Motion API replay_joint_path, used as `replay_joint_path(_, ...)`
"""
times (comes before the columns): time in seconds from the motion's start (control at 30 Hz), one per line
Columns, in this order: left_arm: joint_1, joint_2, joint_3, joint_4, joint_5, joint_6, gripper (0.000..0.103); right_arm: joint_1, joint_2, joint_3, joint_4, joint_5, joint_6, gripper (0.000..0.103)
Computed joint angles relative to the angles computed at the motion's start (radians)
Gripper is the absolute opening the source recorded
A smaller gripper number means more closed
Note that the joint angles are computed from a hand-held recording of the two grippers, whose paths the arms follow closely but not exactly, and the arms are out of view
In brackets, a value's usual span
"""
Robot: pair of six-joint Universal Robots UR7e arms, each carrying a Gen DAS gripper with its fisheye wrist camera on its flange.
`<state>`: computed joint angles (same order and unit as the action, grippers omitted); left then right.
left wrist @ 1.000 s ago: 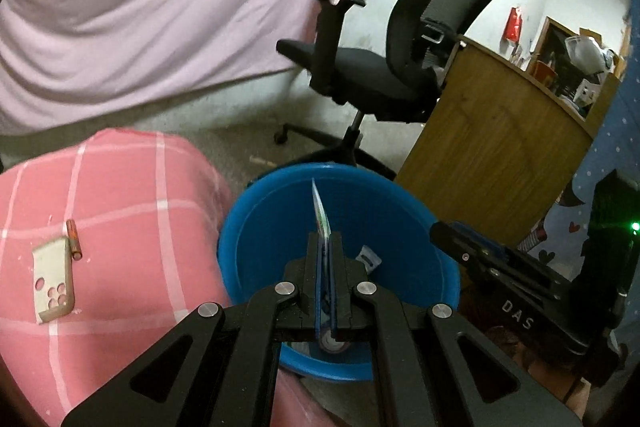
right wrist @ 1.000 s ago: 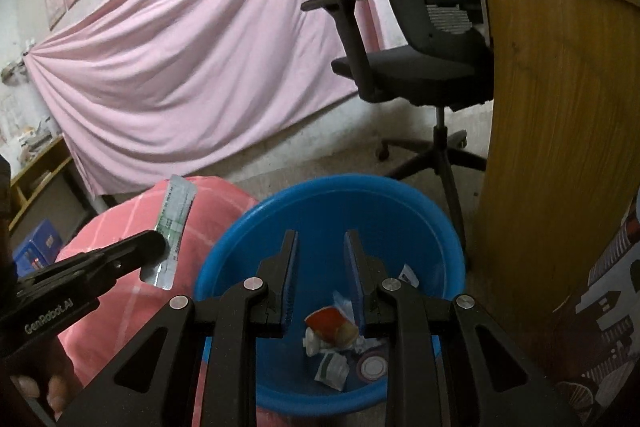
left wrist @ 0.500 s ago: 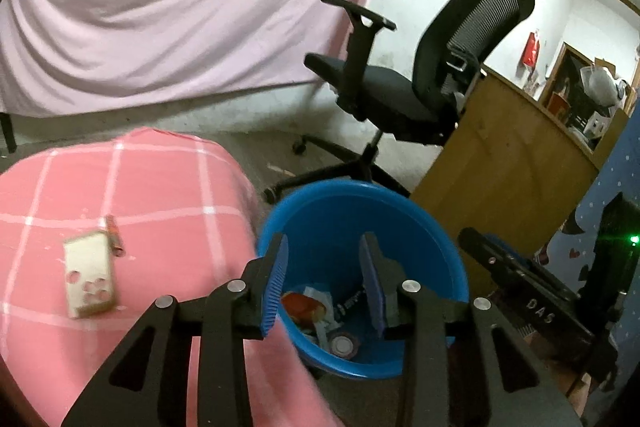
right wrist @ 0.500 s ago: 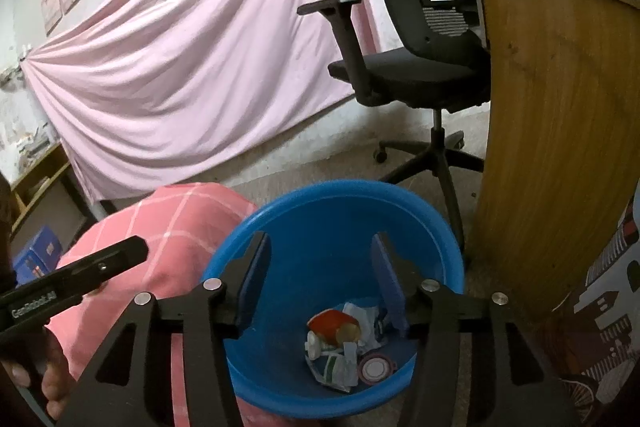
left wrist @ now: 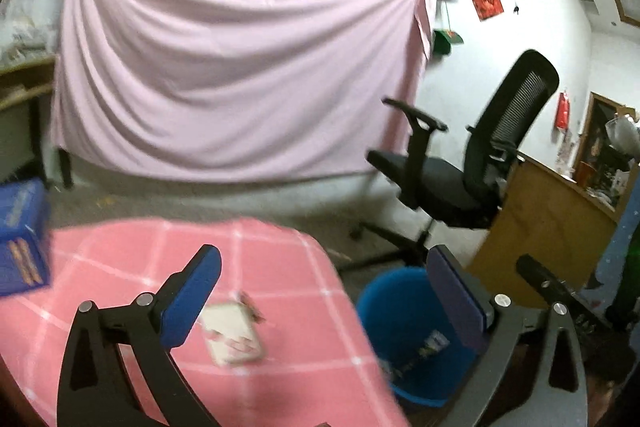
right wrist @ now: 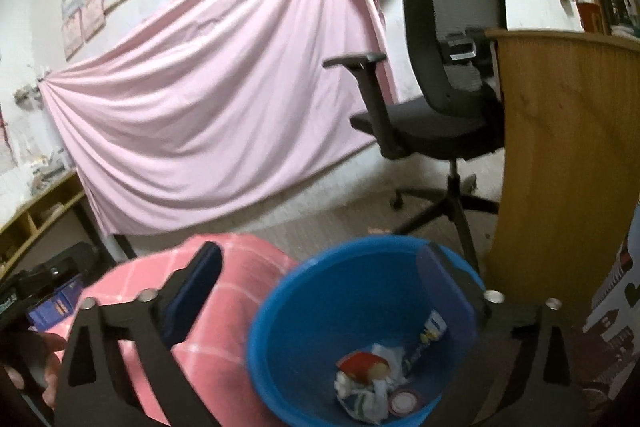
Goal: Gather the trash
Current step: 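Move both tools back toward the phone case and battery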
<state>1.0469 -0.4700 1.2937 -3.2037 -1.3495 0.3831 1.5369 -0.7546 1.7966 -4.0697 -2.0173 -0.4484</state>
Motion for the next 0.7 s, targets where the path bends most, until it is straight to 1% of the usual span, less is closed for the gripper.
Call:
replay_joint_path(0.17,0.016,-0.034,0.061,-0.132,0.010,0.058,0.101,0.027,0.047,-0.039,-0.078,0.056,-0.058,0.103)
replay_joint_path(0.3,0.034,-0.050,0.082,-0.209,0.005,0.079,0.101,0.044,0.083,-0.060,-0.148,0.129,-0.109,0.103)
replay_joint_path(0.43,0.053,-0.068,0.108,-0.290,0.001,0.109,0.101,0.058,0.124,-0.088,-0.218,0.202,-0.181,0.103)
replay_joint_path(0.5,0.062,-0.071,0.108,-0.310,-0.002,0.120,0.101,0.063,0.139,-0.101,-0.234,0.229,-0.207,0.103)
replay_joint_path(0.7,0.090,-0.084,0.122,-0.360,0.003,0.155,0.101,0.085,0.184,-0.148,-0.243,0.265,-0.268,0.103)
